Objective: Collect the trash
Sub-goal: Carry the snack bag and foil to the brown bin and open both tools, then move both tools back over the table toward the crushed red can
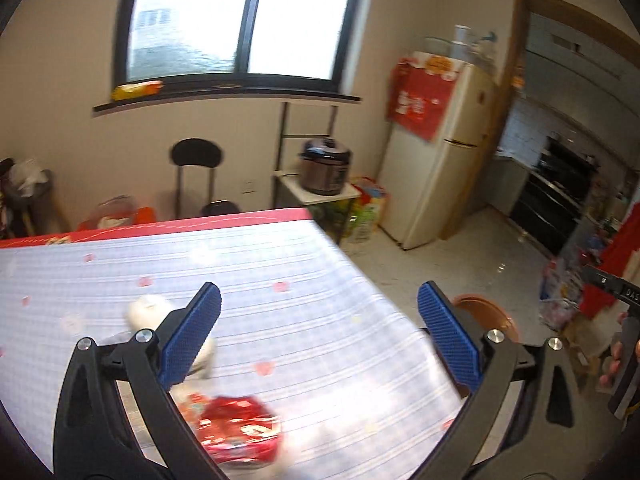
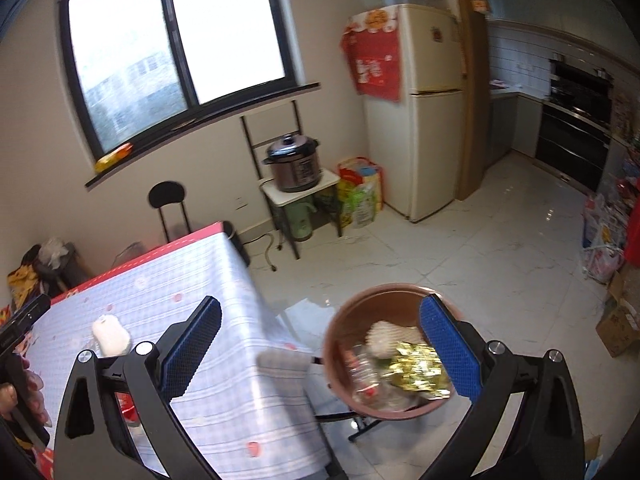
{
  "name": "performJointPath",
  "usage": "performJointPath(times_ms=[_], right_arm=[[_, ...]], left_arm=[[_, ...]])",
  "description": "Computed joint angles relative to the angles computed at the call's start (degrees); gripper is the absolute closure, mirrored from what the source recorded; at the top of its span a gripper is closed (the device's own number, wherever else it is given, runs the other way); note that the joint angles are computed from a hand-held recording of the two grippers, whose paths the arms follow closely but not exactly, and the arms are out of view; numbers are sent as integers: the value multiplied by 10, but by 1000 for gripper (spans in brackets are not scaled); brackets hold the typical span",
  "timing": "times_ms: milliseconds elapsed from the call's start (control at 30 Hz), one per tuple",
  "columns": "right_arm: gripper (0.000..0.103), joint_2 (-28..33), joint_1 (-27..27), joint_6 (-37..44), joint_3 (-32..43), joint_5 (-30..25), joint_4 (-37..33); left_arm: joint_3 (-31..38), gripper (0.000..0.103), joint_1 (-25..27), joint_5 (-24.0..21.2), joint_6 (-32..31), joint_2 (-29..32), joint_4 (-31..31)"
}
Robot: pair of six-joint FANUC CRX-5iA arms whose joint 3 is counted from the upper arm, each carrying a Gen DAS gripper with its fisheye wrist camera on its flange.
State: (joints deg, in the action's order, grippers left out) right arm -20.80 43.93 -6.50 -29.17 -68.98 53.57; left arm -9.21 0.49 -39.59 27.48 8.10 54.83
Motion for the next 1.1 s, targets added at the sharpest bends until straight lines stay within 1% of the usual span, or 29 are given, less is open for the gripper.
performJointPath(times_ms=[200, 300, 500, 633, 767, 867, 1000, 1100], right_arm=[[5, 90, 2, 41, 73, 62, -16], [5, 135, 5, 68, 114, 87, -29], [5, 217, 13, 116, 192, 118, -66], [5, 271, 25, 153, 244, 126, -96], [5, 320, 36, 202, 291, 139, -136], [5, 354, 41, 239, 320, 148, -179], [5, 399, 40, 281, 358, 154, -256], [5, 430, 34, 301, 379, 158, -291]], left_arm=[[15, 6, 79, -13, 28, 7, -34], [18, 6, 118, -24, 27, 15, -41], [31, 6, 178, -43, 37, 32, -62], [36, 6, 215, -48, 44, 47, -76], [37, 6, 246, -50, 51, 60, -86], [31, 6, 265, -50, 53, 69, -88], [30, 6, 282, -63, 58, 83, -97], [28, 6, 290, -69, 57, 91, -101]])
